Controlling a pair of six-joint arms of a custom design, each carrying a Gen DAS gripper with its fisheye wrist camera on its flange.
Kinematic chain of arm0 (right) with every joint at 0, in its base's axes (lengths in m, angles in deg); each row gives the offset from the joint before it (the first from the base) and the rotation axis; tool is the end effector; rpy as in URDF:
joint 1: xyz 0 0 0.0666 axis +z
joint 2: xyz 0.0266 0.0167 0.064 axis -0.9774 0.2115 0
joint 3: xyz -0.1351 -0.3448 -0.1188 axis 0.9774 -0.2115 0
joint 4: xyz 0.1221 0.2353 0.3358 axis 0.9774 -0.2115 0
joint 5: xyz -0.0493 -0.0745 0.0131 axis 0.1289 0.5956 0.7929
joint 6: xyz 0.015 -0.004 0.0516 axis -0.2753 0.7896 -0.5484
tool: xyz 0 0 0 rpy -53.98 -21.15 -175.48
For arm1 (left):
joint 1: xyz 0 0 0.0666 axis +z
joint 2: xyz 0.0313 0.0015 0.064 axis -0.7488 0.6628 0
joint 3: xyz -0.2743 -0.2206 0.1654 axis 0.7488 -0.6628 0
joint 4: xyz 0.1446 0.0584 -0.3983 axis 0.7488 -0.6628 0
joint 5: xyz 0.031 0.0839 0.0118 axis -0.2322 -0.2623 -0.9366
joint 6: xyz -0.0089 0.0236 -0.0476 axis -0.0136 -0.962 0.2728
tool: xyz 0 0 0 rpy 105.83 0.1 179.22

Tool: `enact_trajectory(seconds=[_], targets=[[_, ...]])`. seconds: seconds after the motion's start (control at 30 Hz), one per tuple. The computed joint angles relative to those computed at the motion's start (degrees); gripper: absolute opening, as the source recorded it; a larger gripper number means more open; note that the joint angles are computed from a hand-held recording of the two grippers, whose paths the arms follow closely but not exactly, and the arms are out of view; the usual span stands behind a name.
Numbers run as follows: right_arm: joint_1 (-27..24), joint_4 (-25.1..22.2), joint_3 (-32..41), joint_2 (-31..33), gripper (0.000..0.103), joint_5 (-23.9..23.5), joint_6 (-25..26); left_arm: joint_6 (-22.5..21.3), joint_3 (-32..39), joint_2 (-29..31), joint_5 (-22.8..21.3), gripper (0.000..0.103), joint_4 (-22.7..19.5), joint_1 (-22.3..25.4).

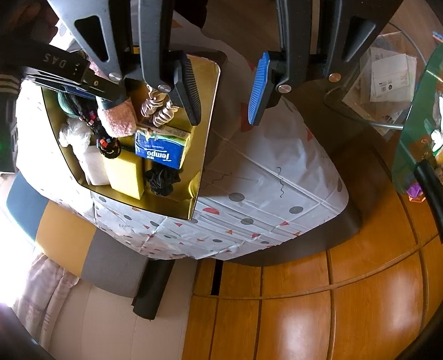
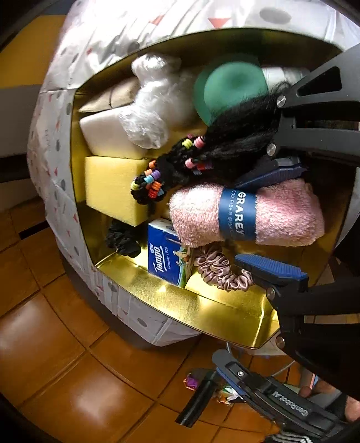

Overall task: Organize soft objects
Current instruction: 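Carry the rolled pink towel into the gold tray and open the right gripper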

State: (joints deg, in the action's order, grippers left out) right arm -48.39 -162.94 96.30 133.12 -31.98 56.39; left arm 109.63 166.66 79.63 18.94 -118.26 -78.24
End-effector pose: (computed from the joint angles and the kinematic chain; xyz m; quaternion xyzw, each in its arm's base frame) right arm 0.5647 0.3220 0.5021 -0.0387 0.9576 0.1771 0.2241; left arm 0.5210 -0.2844 0.5360 -0.0825 0.9286 -0.0284 0.3607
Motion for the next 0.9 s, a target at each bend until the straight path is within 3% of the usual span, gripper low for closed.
enact_trajectory(seconds=[0.33,0.47,0.73,0.9], targets=[[0.57,1.45,-2.86,-1.62,0.05,3.28,3.25,-2.2,1.94,0.58,-1.3,0.038,0.04,-1.39],[0.54,4.22,-5.58,-4.38,0.062,4.53,3.8,-2.82,2.45,0.56,-1.72,0.038,0.13,-2.03],[0.87,9.15,-11.66,-10.96,0.077,12.21,4.94,-4.3,3.27,0.56,-3.27,0.039,0.16,-3.93],[1.36,10.85,-14.88,-14.21,0.083,19.86,4.63,-5.38,3.46,0.32,-4.75,0.04,1.11,-5.42]])
